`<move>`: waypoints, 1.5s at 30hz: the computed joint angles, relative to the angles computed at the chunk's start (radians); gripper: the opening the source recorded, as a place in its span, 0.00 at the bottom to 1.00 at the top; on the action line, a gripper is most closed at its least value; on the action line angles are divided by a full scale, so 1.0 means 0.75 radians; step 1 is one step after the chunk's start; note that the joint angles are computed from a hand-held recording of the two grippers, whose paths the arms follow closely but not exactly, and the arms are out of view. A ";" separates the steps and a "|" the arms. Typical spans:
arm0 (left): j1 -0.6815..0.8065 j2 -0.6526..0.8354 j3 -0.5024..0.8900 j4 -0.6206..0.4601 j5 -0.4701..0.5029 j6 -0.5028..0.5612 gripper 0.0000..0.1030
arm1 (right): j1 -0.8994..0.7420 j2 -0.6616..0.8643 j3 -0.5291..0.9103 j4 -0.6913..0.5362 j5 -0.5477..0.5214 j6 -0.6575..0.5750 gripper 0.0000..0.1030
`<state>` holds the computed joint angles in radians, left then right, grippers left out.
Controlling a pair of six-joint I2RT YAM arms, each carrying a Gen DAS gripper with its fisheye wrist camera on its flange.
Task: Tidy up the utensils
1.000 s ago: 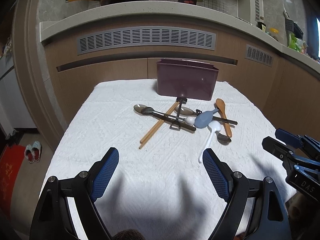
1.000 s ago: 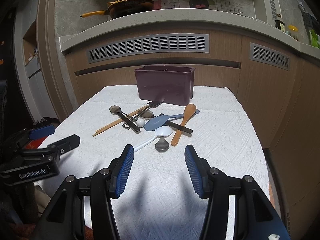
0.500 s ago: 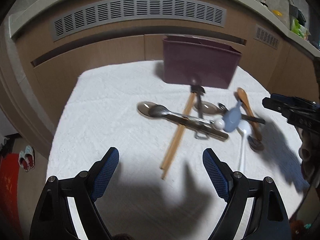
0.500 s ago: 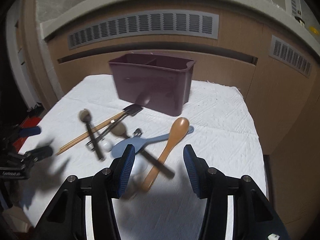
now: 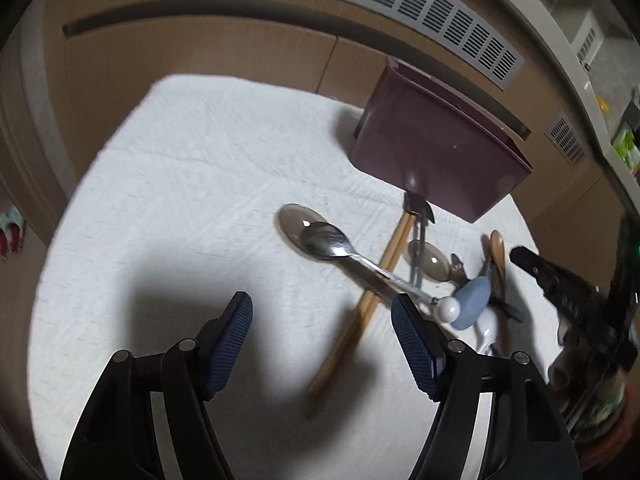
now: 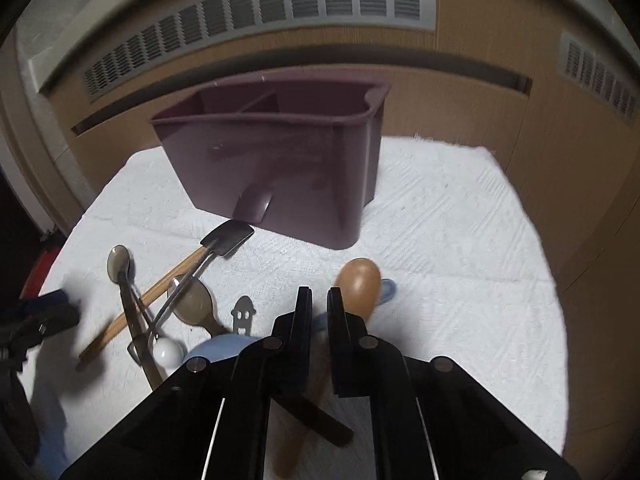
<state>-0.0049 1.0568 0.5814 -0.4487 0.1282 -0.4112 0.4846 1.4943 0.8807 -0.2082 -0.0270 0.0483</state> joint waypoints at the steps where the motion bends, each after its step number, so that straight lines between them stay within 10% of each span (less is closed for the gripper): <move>1: -0.013 0.027 0.018 0.001 0.002 -0.022 0.63 | -0.018 -0.034 -0.028 0.000 -0.025 -0.013 0.07; 14: -0.459 0.002 0.049 0.071 -0.546 -0.051 0.46 | -0.167 0.122 0.069 -0.048 -0.233 -0.008 0.24; 24: -0.302 -0.082 -0.102 0.131 -0.373 -0.018 0.46 | -0.005 0.385 0.351 -0.156 0.005 0.115 0.43; 27: -0.300 -0.092 -0.099 0.141 -0.349 -0.010 0.47 | 0.029 0.362 0.327 -0.142 0.081 0.029 0.25; 30: -0.321 -0.052 -0.075 0.182 -0.301 0.046 0.73 | -0.013 0.215 0.207 -0.099 -0.001 -0.030 0.25; 34: -0.408 0.036 -0.032 0.172 -0.298 0.058 0.74 | -0.094 0.029 0.067 -0.097 -0.082 -0.057 0.25; 39: -0.516 0.056 -0.007 0.166 -0.386 0.014 0.40 | -0.159 -0.114 -0.062 -0.103 -0.150 -0.123 0.25; 45: -0.548 0.213 0.150 0.123 -0.292 0.042 0.36 | -0.206 -0.185 -0.148 -0.071 -0.225 -0.088 0.25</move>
<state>-0.4158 1.2165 0.6940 -0.3564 -0.0906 -0.3798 0.3302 1.3556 0.7697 -0.2617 -0.1960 -0.0178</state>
